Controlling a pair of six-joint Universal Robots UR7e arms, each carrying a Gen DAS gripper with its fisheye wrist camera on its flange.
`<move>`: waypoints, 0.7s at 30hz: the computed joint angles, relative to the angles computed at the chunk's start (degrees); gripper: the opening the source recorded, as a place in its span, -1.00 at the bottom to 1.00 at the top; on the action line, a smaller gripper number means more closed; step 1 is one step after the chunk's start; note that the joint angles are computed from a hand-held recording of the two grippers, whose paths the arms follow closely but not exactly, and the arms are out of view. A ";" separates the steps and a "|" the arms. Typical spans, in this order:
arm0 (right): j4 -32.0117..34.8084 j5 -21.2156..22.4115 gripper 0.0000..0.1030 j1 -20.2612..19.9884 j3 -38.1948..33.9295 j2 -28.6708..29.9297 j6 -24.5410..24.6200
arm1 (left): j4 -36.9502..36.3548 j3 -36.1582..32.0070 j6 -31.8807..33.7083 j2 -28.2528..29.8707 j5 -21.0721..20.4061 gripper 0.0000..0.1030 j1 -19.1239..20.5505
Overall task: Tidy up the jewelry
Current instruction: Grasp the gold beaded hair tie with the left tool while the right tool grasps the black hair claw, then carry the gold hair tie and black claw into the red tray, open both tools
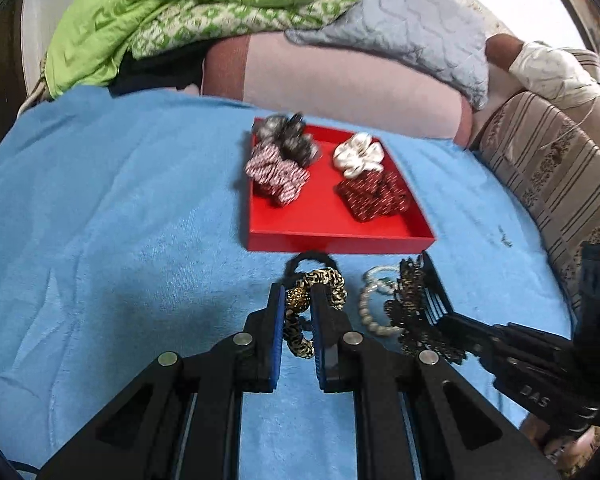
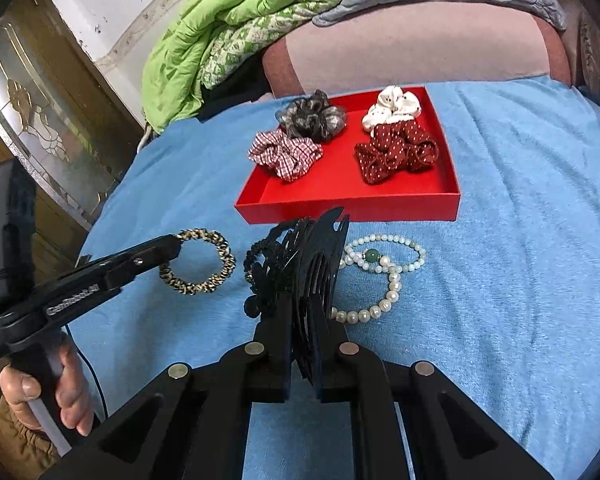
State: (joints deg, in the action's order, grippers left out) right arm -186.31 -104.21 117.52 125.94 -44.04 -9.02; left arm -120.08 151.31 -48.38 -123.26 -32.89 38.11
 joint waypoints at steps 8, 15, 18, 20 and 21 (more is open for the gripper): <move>-0.85 0.68 -0.84 0.08 0.91 -2.65 0.47 | 15.02 -2.97 -9.39 -3.72 2.25 -0.76 -7.58; 0.50 1.27 -0.84 -0.59 -0.81 -4.09 0.55 | 4.24 -4.75 -2.01 1.77 1.96 -0.76 -4.26; 1.17 1.16 -0.84 -0.79 -2.38 -3.99 0.18 | -2.76 -5.40 2.90 6.30 2.40 -0.76 -1.94; 1.79 0.95 -0.84 -0.94 -3.67 -3.73 -0.06 | -8.09 -5.78 6.63 9.39 2.21 -0.76 -0.05; 2.13 1.01 -0.84 -1.10 -4.20 -3.62 -0.12 | -11.16 -6.01 8.73 11.17 1.92 -0.76 1.12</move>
